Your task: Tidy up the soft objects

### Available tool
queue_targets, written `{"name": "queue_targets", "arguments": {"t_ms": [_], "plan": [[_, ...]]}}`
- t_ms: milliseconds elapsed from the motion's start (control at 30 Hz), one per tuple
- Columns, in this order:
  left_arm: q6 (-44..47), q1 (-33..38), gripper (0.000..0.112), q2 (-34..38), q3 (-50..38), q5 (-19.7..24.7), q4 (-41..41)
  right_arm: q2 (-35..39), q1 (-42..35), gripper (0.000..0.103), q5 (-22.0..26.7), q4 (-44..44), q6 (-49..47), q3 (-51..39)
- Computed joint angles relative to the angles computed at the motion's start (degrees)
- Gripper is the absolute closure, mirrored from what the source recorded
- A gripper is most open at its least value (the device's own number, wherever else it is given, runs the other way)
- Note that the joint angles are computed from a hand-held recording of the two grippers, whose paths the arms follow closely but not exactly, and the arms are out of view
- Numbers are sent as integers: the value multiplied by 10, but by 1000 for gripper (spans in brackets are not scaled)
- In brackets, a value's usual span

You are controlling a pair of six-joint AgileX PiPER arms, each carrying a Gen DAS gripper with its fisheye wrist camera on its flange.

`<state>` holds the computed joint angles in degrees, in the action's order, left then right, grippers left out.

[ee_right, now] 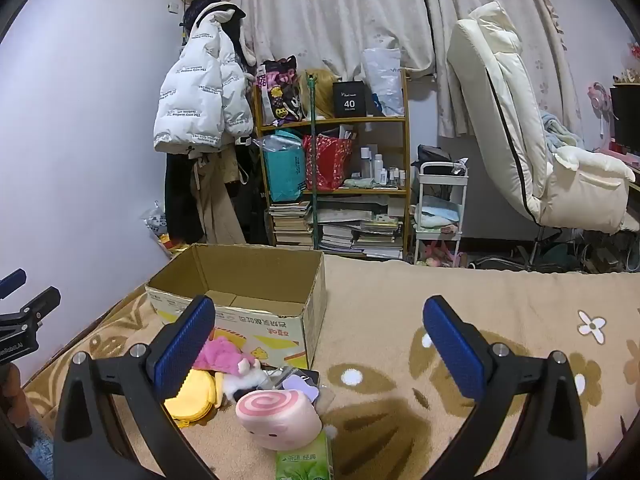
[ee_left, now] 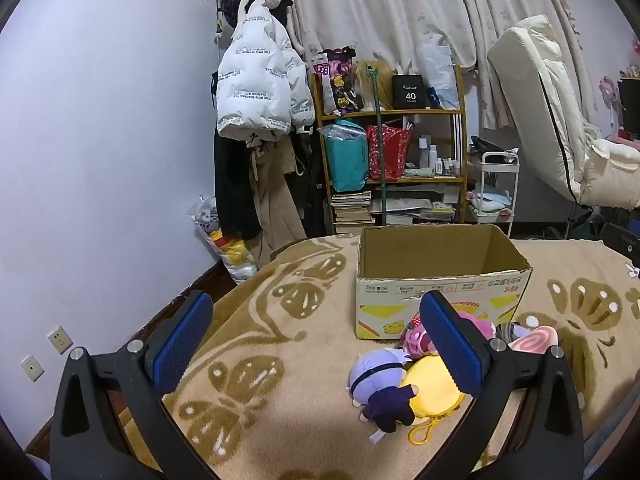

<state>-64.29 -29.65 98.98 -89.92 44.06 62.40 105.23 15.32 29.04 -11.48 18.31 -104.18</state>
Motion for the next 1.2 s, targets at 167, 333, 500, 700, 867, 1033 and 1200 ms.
{"name": "queue_targets", "arguments": {"t_ms": [167,333,500,700,867,1033,1200], "plan": [[13,-1,10,2,-6,7,-13,1,0,0,1,-1,1,-1],[26,3,10,3,-13,5,-25,1,1,0,3,-2,0,-3],[33,3,10,5,-19,8,-29,0,0,0,4,-1,0,-3],[39,3,10,7,-23,10,-33,0,0,0,5,-1,-1,-4],[20,1,10,6,-8,5,-19,1,0,0,6,0,-2,-6],[20,1,10,7,-8,5,-18,1,0,0,8,0,-3,-8],[22,0,10,7,-11,7,-19,1,-1,0,7,4,-7,-8]]}}
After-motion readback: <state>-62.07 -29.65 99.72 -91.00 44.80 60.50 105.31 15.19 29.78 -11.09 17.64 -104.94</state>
